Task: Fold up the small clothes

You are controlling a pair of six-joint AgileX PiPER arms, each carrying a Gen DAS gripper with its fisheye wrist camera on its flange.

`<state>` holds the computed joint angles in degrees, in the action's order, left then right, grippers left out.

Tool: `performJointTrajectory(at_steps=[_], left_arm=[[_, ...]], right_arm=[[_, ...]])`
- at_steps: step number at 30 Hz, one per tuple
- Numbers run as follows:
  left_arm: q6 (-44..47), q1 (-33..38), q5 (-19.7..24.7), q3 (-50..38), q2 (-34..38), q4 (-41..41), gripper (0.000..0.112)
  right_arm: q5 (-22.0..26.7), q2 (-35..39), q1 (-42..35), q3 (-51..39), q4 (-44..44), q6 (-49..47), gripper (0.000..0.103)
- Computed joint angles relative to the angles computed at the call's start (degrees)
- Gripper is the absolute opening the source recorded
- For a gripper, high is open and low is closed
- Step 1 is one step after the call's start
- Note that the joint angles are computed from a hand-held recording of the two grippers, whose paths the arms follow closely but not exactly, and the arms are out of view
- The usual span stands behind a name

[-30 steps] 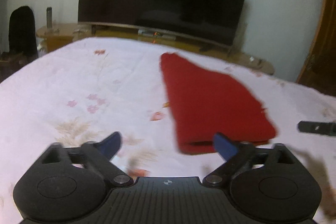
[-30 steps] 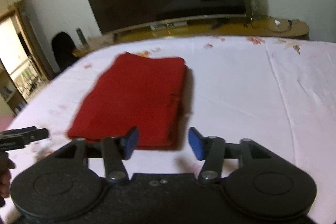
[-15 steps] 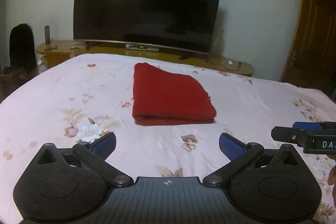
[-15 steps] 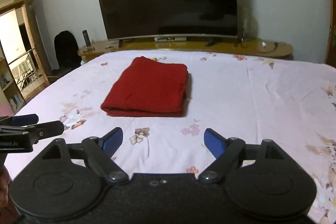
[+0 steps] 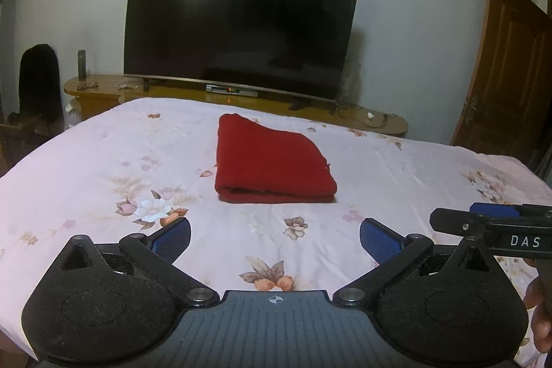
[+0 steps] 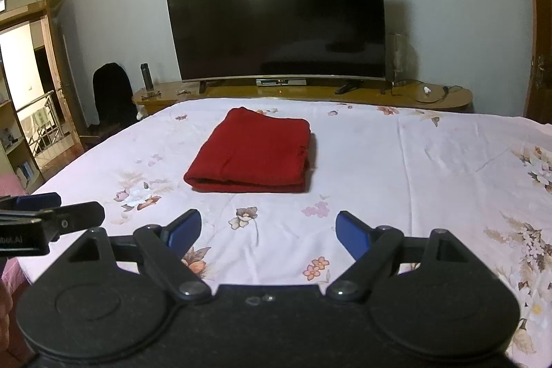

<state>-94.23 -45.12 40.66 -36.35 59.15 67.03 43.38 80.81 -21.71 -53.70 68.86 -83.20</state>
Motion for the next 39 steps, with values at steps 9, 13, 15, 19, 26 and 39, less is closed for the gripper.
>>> performJointTrajectory(at_steps=[9, 13, 15, 19, 26, 39], left_arm=[[-1.0, -1.6, 2.0, -0.5, -0.6, 1.6, 0.103], [-1.3, -1.8, 2.2, -0.7, -0.5, 1.9, 0.103], [-1.2, -1.8, 2.2, -0.7, -0.6, 1.9, 0.103], [-0.4, -1.8, 2.1, -0.7, -0.9, 1.5, 0.103], [-0.1, -1.8, 2.0, -0.9, -0.7, 1.6, 0.103], [-0.4, -2.1, 2.2, -1.0, -0.1, 2.1, 0.103]], right_arm=[[0.0, -0.8, 0.7, -0.6, 0.9, -0.1, 0.085], [-0.3, -1.1, 0.7, -0.7, 1.0, -0.3, 0.085], [-0.2, -1.2, 0.6, -0.7, 1.0, -0.3, 0.085], [-0.3, -1.4, 0.6, -0.3, 1.3, -0.6, 0.085], [-0.8, -1.9, 0.6, 0.2, 1.8, -0.8, 0.085], [-1.5, -2.2, 1.1, 0.5, 1.7, -0.4, 0.085]])
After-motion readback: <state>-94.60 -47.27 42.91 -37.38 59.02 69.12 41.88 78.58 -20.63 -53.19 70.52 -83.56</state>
